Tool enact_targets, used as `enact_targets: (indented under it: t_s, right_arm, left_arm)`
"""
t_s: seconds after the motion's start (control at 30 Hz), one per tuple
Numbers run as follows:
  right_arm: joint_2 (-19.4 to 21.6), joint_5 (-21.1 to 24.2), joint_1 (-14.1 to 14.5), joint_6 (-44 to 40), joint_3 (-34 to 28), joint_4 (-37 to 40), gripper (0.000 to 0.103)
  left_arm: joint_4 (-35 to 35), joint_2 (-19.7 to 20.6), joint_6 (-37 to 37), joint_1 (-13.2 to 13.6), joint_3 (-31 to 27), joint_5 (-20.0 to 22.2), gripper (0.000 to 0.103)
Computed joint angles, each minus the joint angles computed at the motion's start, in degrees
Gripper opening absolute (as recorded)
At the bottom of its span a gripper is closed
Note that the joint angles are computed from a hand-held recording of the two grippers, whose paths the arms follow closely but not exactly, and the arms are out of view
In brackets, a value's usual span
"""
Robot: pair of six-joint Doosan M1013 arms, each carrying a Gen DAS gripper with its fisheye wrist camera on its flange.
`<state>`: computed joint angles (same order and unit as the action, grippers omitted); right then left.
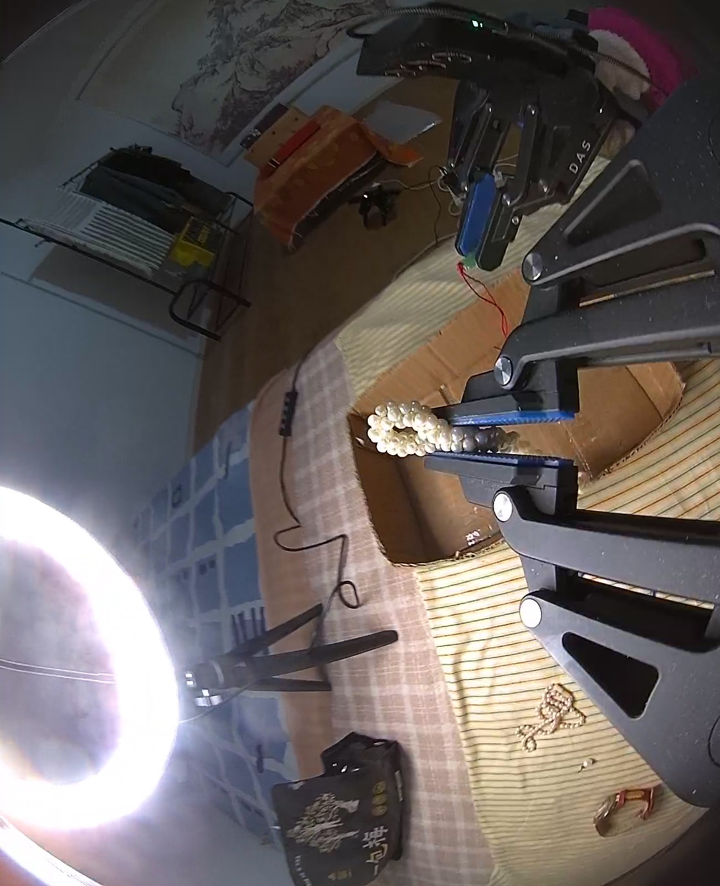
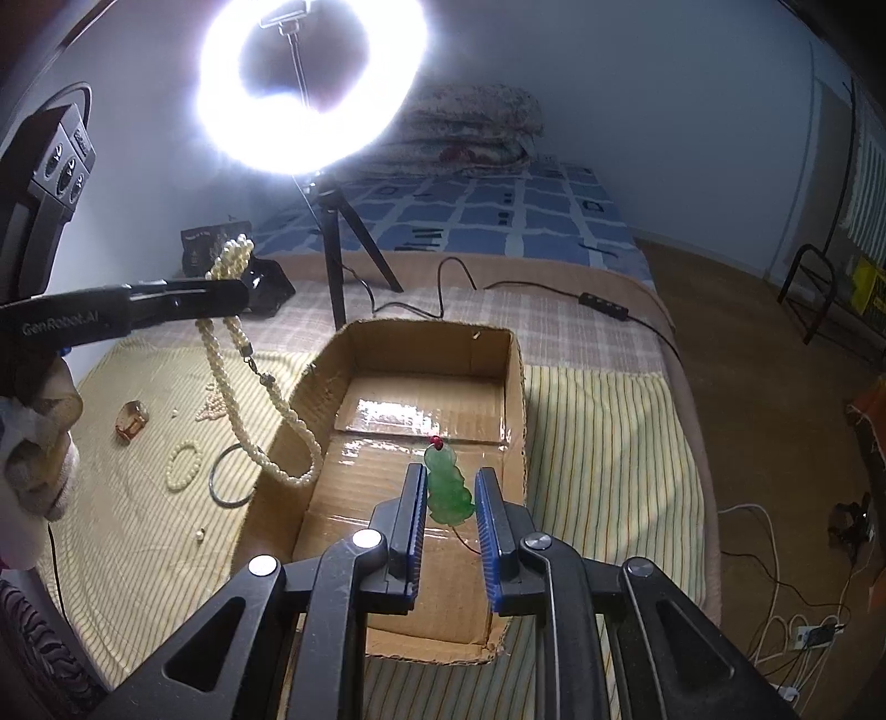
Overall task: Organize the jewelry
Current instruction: 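Carry the necklace into the cardboard box with the left tool while the right tool drops the pendant there, then move the right tool toward the pale beaded bracelet while the left tool approaches the brown watch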
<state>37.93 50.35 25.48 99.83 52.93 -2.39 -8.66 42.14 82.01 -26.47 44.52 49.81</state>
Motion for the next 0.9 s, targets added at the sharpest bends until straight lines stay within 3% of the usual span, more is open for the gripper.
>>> enact_targets:
  t_s: [0.23, 0.37, 0.43, 0.47, 0.9]
  right_arm:
    - [0.1, 0.0, -0.2, 0.4, 0.7, 0.9, 0.018]
    - [-0.1, -0.4, -0.2, 0.7, 1.1, 1.0, 0.048]
    - [-0.6, -1.0, 0.1, 1.4, 1.8, 0.2, 0.066]
    - [-0.7, -1.2, 0.2, 1.6, 2.0, -0.1, 0.073]
    - [-2.2, -1.5, 2.4, 4.1, 2.6, -4.1, 0.093]
  left_arm:
    - [0.0, 0.8, 0.9, -0.1, -0.6, 2.0, 0.006]
    - [-0.2, 1.0, 1.8, -0.2, -1.0, 2.6, 0.009]
    - [0.4, 0.6, 1.7, -0.3, -0.7, 2.3, 0.033]
    - [0.8, 0.3, 1.7, -0.3, -0.3, 1.7, 0.035]
    - [4.5, -5.2, 0.0, 0.8, 6.9, -1.7, 0.035]
